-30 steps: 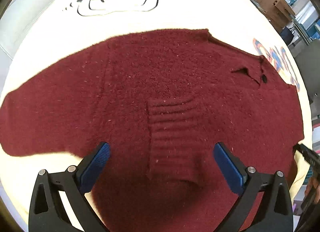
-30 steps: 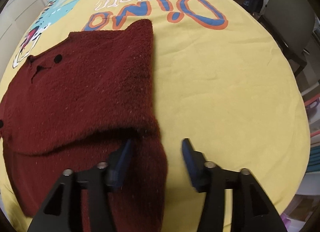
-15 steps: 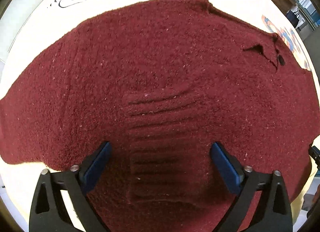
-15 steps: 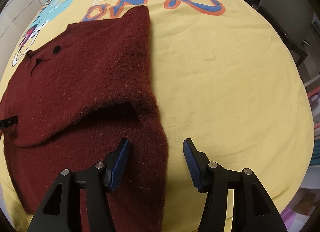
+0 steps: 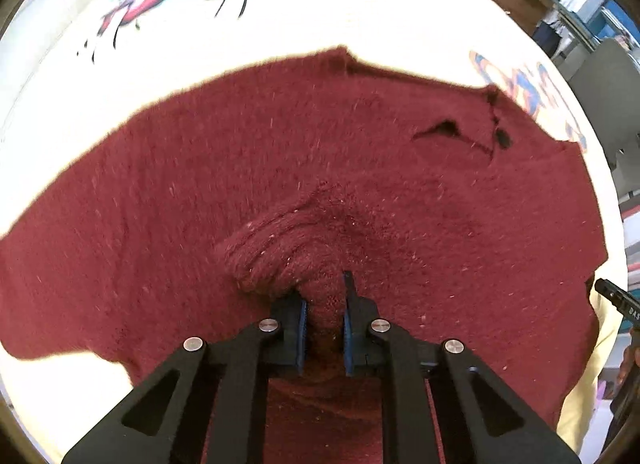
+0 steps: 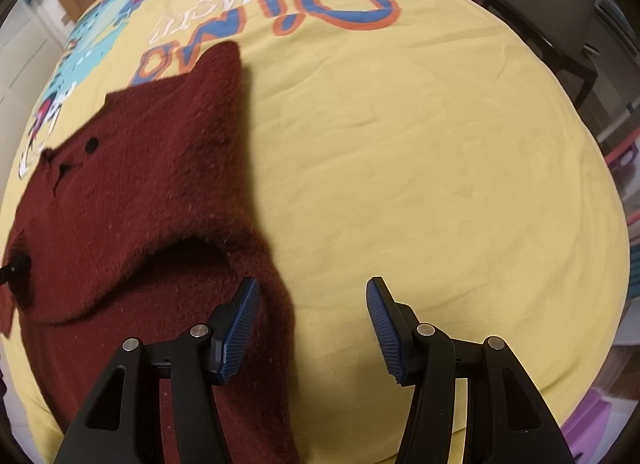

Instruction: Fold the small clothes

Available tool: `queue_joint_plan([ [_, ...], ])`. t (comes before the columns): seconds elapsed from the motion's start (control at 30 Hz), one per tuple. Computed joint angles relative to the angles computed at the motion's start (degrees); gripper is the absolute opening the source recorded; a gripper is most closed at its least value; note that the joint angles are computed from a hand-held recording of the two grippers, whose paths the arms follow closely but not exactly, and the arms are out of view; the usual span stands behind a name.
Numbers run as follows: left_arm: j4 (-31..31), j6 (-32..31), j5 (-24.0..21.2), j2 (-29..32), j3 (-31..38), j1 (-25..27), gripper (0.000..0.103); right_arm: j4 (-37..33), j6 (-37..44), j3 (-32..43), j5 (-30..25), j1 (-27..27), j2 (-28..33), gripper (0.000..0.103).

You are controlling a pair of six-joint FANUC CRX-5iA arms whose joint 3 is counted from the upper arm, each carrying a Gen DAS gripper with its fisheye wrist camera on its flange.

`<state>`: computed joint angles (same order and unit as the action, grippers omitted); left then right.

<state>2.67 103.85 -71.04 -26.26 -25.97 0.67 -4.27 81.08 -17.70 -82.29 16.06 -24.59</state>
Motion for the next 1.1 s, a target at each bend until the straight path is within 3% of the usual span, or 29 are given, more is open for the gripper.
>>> queue_joint_plan([
  [0.13,1.94,-3.91,0.89,-4.40,-0.15,4.16,0.011,1.25,-0.86,0.56,0.68,0.98,0.41,0.057],
  [0.33,-1.63,-2.94,-0.07,-5.81,1.72,5.02,0.011,-3.17,-0.50,4.76,1.01,-1.80,3.35,0.059],
  [0.4,-1.04,-3.54,0.34,-4.22,1.03,6.07,0.011,-5.40,1.01,6.81,1.21,-2.19,4.60,0.076],
  [0.43,-1.29,-4.07,0.03,-4.01,0.69,6.50,0.011,-5.66,1.46,7.60,1.11,-1.78,5.37,0.078],
  [0.6,-0.60,-5.34,0.90,-4.23,-1.86,7.61,0.011,-5.00,0.67,10.70,1.41,1.17,10.76,0.078],
  [0.7,0.84,-8.88,-2.38,-7.50,-2.92,11.50,0.011,-7.20,0.61,12.02,1.74,1.18,13.13,0.078],
  [0.87,-0.55,-9.12,-2.55,-6.90,-2.53,10.66,0.012,-9.04,0.24,12.74,1.74,2.86,16.92,0.077],
  [0.93,-0.94,-9.11,-2.45,-6.82,-2.50,10.17,0.012,-8.99,0.53,11.62,2.49,3.68,16.71,0.052],
  [0.97,-1.19,-9.12,-2.58,-6.81,-2.36,9.91,0.012,-9.03,1.27,10.90,3.27,3.92,16.04,0.028],
  [1.1,-1.46,-9.74,-2.86,-7.34,-2.24,9.31,0.012,-1.22,-2.80,7.43,7.22,7.77,11.92,0.018],
])
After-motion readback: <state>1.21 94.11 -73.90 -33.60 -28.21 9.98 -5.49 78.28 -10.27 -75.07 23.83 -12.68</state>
